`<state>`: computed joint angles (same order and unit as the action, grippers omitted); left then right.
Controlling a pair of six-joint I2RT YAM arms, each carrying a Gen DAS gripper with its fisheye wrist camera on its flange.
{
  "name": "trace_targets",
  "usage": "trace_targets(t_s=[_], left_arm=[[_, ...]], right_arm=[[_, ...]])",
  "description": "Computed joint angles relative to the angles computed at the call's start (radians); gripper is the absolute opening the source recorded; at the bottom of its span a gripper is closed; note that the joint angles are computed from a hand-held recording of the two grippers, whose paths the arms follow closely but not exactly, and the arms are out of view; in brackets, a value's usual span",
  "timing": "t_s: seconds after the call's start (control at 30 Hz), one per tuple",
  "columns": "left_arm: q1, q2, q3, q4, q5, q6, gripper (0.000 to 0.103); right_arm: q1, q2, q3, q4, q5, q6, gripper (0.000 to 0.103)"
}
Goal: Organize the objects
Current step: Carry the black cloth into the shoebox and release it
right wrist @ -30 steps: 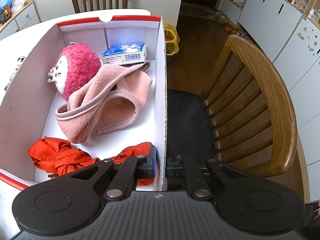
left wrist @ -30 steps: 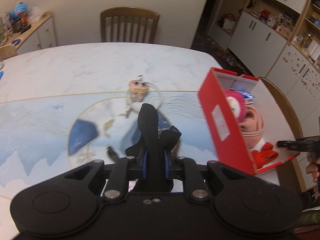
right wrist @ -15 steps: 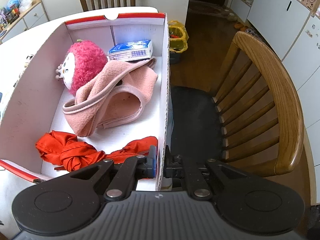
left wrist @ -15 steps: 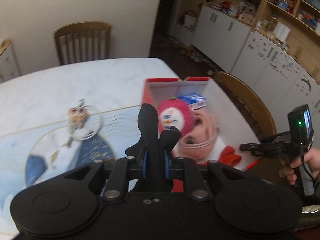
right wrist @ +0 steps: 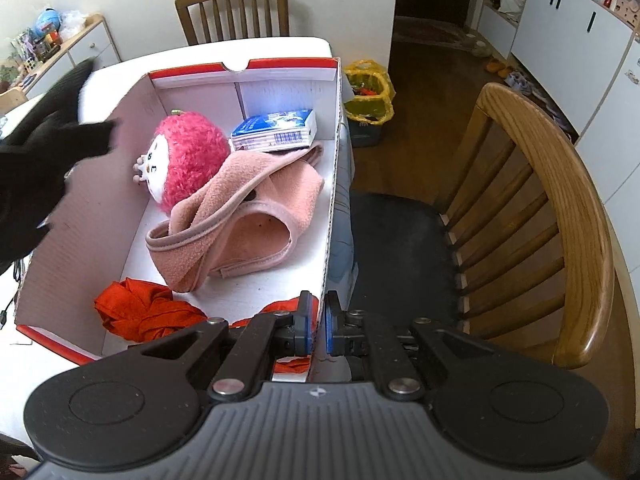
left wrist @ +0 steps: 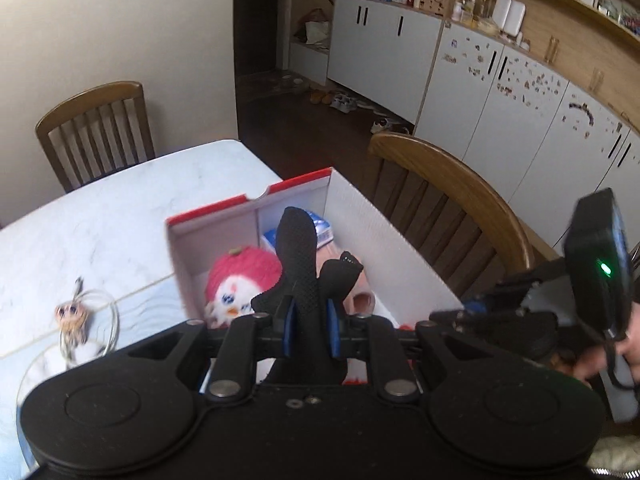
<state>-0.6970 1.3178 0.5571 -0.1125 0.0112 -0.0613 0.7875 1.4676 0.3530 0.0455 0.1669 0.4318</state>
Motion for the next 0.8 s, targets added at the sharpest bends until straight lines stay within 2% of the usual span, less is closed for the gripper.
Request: trace_targets(t_s=[0.3,0.67,0.8], left_arm=[[-0.073,0.271,0.164,0.077,-0.087,-0.021,0.015],[-0.045,0.539,0.398,0.03,-0.052,-0.103,0.018],[-0.041,0.597,0.443,0.015,-0.056,-0.113,0.018]], right_arm=[[-0.039,-0.022,-0.033,0.036,-0.048,-0.03,0.006],[-0.06,-0.028,-0.038,0.043,-0.076,-0.045,0.006],[-0.065,-0.022,-0.035,0.047,-0.078,-0.048,0.006]])
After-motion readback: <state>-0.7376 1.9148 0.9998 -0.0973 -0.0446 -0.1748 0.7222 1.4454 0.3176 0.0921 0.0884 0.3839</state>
